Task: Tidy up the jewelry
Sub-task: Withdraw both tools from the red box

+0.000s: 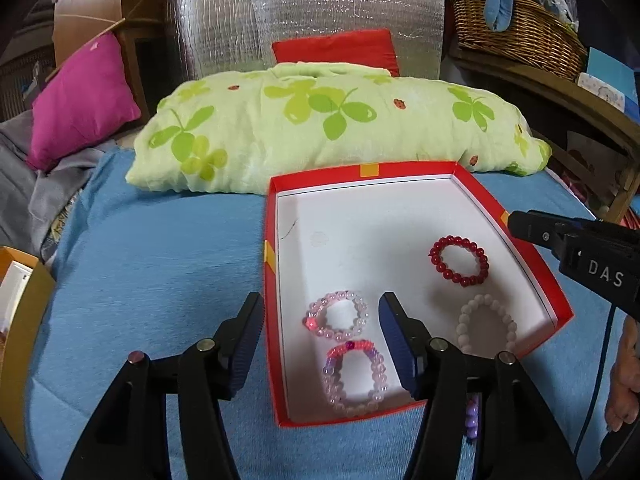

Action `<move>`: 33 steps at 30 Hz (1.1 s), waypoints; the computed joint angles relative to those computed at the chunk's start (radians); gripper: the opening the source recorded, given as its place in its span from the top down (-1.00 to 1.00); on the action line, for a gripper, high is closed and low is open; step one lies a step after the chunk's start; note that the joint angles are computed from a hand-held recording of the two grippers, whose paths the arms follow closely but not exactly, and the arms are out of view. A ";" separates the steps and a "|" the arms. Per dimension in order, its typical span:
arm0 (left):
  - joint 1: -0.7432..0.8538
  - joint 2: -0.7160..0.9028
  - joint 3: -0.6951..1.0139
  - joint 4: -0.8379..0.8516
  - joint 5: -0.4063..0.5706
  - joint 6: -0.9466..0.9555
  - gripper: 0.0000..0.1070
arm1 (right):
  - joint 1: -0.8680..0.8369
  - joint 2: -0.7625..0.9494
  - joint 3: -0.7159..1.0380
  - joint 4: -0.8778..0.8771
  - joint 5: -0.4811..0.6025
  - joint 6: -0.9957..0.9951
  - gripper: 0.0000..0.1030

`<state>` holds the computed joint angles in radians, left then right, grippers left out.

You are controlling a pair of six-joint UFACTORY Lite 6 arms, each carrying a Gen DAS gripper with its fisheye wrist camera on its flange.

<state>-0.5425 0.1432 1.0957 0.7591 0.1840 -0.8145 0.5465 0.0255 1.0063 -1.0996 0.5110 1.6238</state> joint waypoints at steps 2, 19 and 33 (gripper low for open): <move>-0.008 -0.037 -0.033 0.080 0.005 -0.078 -0.16 | 0.031 -0.026 -0.012 0.000 0.035 0.000 0.57; -0.069 -0.427 -0.362 0.233 0.069 -0.206 -0.25 | 0.253 -0.210 -0.123 0.015 0.261 0.058 0.55; -0.125 -0.796 -0.633 -0.048 0.192 0.044 -0.28 | 0.532 -0.328 -0.268 0.091 0.480 0.180 -0.14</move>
<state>-0.6678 -0.6532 0.4627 0.7115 0.3755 -0.7700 1.0790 -0.3025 0.7386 -1.0082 0.9911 1.8040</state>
